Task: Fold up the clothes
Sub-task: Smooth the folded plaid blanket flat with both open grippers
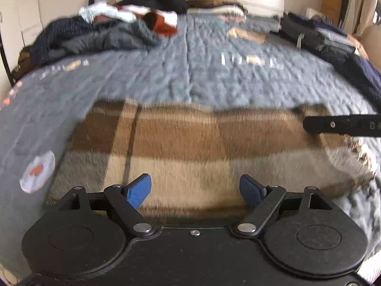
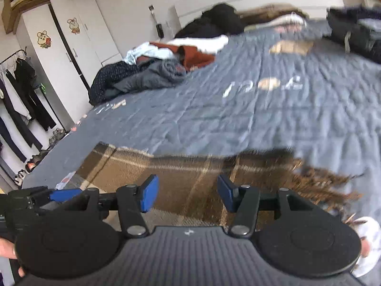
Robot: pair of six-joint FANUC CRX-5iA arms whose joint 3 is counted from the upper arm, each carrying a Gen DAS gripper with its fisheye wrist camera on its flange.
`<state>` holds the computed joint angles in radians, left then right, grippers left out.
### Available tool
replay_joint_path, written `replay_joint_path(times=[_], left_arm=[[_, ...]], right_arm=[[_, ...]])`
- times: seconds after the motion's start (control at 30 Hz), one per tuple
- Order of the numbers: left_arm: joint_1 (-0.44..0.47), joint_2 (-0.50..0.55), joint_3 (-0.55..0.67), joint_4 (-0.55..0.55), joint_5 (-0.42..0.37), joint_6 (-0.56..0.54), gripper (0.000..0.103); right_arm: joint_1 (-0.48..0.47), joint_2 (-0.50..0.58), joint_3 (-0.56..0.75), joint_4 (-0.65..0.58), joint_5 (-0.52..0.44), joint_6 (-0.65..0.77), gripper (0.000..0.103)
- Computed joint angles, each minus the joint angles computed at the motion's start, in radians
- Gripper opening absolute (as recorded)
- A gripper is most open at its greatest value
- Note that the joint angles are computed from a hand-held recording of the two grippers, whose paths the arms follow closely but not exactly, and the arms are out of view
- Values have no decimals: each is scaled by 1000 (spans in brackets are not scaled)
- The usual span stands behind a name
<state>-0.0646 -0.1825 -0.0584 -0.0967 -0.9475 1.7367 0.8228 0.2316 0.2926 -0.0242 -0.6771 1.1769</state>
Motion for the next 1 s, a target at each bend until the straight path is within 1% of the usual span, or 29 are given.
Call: replay_joint_path(times=[0.07,0.13,0.27,0.33,0.47,0.57,0.67,0.8,1.0], left_arm=[[6,-2,-22,11,11,-6,81],[8,-11,-30,12,20,-4,81],[30,-26,-14,22,-4,-8,81],[43,-28,-8,19,-22,2,82],[53,-11,10,-3,-69,22,82],[41,-10,9,-24,-68,37,82],[57,-31,-4,-11,-54,54,82],[95,-69,-29,10,-42,94,82],[125,-108,-17,-29,-95,173,83]], right_arm=[[7,25,6,52,-29,-44,59],[7,32,2,59,-32,-52,59],[11,37,22,65,-58,-34,60],[9,38,38,53,-74,-35,63],[19,45,45,99,-105,-65,64],[28,47,44,134,-114,-96,65],[31,40,47,132,-118,-115,65],[28,27,51,108,-109,-104,65],[15,21,74,28,-102,-69,66]])
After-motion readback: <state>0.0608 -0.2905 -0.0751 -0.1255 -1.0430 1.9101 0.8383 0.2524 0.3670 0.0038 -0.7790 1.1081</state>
